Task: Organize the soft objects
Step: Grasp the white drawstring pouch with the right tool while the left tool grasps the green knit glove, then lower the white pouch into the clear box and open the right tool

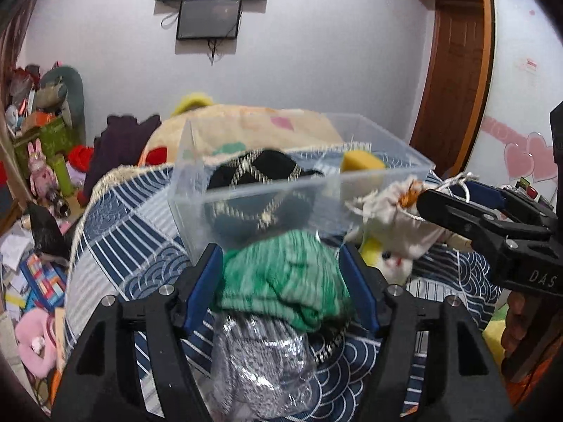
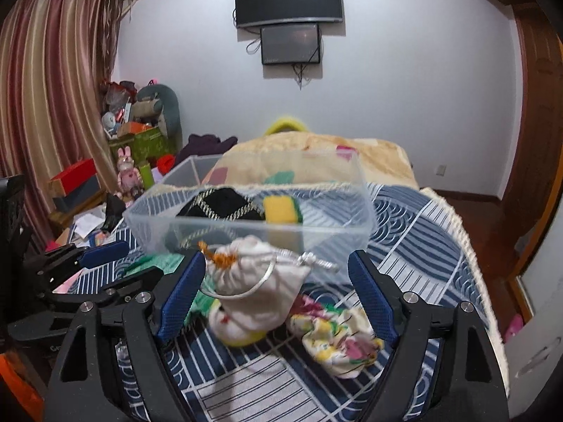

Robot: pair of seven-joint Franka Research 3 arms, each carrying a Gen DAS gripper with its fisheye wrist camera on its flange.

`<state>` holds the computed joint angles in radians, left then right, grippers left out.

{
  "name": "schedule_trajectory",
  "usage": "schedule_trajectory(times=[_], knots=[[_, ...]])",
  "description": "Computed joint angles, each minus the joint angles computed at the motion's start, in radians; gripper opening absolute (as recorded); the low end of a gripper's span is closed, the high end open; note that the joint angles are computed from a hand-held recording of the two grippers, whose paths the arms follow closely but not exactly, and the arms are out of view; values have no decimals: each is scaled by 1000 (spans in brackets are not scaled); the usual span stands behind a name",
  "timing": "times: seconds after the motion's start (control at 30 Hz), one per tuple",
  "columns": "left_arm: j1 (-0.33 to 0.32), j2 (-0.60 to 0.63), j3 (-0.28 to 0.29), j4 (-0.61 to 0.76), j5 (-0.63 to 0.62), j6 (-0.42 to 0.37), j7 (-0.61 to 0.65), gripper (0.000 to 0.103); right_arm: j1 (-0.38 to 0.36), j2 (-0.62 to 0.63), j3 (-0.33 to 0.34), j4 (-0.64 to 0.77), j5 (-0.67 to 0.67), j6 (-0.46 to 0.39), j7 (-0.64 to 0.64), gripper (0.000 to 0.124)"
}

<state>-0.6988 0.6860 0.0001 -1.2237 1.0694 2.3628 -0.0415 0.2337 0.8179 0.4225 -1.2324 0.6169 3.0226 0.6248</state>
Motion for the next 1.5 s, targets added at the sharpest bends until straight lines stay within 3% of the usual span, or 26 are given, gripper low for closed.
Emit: schedule_trajectory(times=[0.13,0.23,0.3,0.37,0.47,0.57,0.7,0.87,0.97,1.17,1.43,1.5], knots=[[13,-1,-5,-22,-12,38,-30,68,13,11,-17,12,-11,-43,11,80],[7,-6,7,-36,9,63,-70,67,23,15,-30,17,-13,-60,16,61],[1,-6,10,-36,23,57,-71,55,32,14,-39,13,-17,-51,17,45],[2,-6,6,-34,26,56,-53,47,22,11,-23,5,-11,-46,3,39],[10,-13,1,-48,32,85,-55,25,17,3,-13,-10,-5,-33,-15,29],[0,-18,5,-50,43,79,-59,19,2,-5,13,-31,6,-4,-44,26],[-5,-35,6,-67,66,85,-81,9,-65,-21,101,-68,55,13,-124,26],[-16,-75,9,-105,124,81,-146,7,-142,-41,199,-107,139,31,-240,26],[-22,-109,6,-137,181,69,-205,7,-148,-45,209,-105,177,21,-279,26],[-8,-169,-23,-192,277,43,-301,5,-28,-40,31,-51,148,-69,-169,29],[31,-189,-67,-222,314,40,-331,5,15,-28,-29,-12,112,-103,-111,34],[39,-187,-74,-224,298,44,-313,5,34,-18,-53,9,89,-114,-79,43]])
